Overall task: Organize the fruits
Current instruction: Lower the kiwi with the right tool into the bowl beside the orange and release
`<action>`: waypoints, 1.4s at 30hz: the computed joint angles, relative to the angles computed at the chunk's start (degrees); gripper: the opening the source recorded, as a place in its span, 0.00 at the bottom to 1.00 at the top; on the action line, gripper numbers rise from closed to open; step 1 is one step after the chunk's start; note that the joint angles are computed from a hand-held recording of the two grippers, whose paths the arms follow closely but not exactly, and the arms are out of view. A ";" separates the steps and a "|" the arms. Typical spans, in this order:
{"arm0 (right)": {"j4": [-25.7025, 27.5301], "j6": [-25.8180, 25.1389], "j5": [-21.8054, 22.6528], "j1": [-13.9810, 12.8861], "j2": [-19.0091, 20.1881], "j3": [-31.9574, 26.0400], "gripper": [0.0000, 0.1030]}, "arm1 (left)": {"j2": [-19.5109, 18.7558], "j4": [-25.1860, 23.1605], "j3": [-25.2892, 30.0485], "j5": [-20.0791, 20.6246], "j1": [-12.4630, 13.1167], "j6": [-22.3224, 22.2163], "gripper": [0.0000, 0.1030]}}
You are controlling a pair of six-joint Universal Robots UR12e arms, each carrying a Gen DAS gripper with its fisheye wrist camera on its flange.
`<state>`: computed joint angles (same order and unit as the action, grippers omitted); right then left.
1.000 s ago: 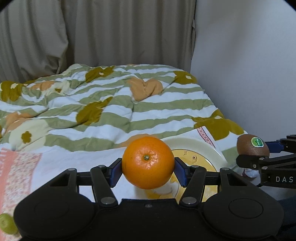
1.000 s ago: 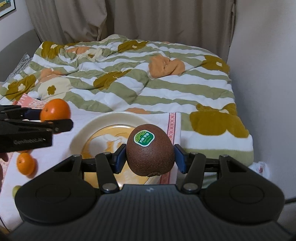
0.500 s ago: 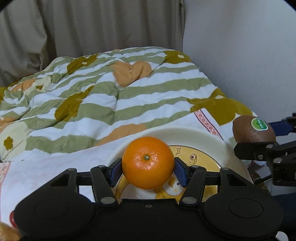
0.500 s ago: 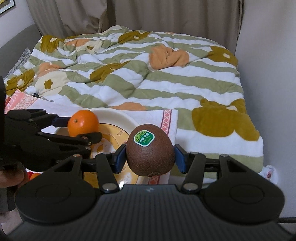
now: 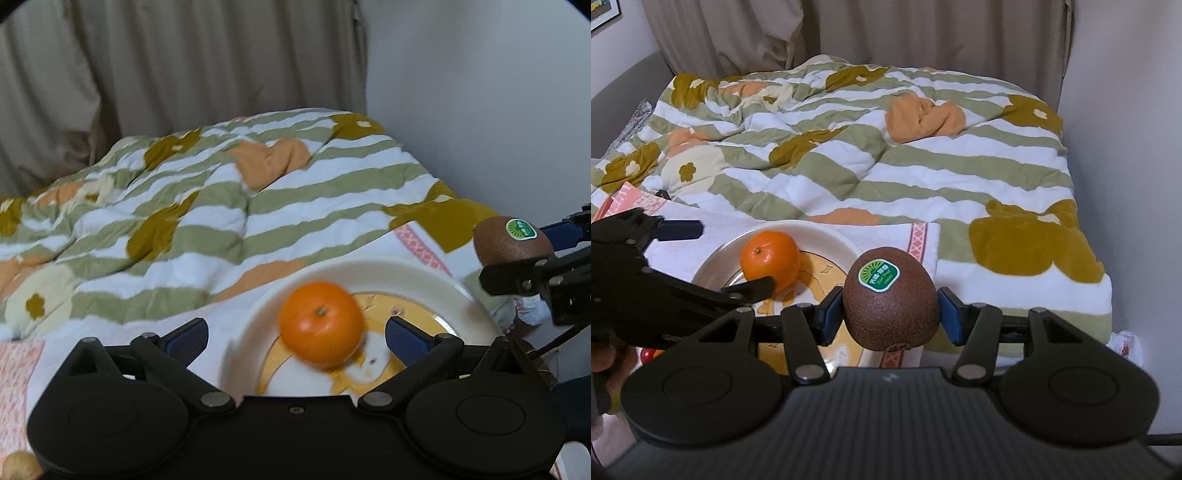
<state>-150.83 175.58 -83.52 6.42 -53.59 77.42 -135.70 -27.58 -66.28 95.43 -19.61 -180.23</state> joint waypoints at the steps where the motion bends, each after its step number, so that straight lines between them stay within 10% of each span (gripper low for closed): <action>1: 0.10 -0.27 0.22 0.05 0.07 -0.10 0.67 | 0.64 -0.04 -0.83 0.18 0.23 -0.86 1.00; 25: -1.26 -11.58 -2.23 3.60 5.13 -3.45 0.68 | 8.61 2.40 -11.78 5.78 2.12 -8.08 1.00; 29: -5.71 -12.48 -4.66 4.17 4.91 -2.31 1.00 | 8.89 2.57 -12.31 6.27 2.02 -8.46 1.00; 42: -8.17 -9.09 -3.08 3.53 1.37 1.32 1.00 | 11.29 5.07 -15.07 7.57 1.05 -10.02 1.00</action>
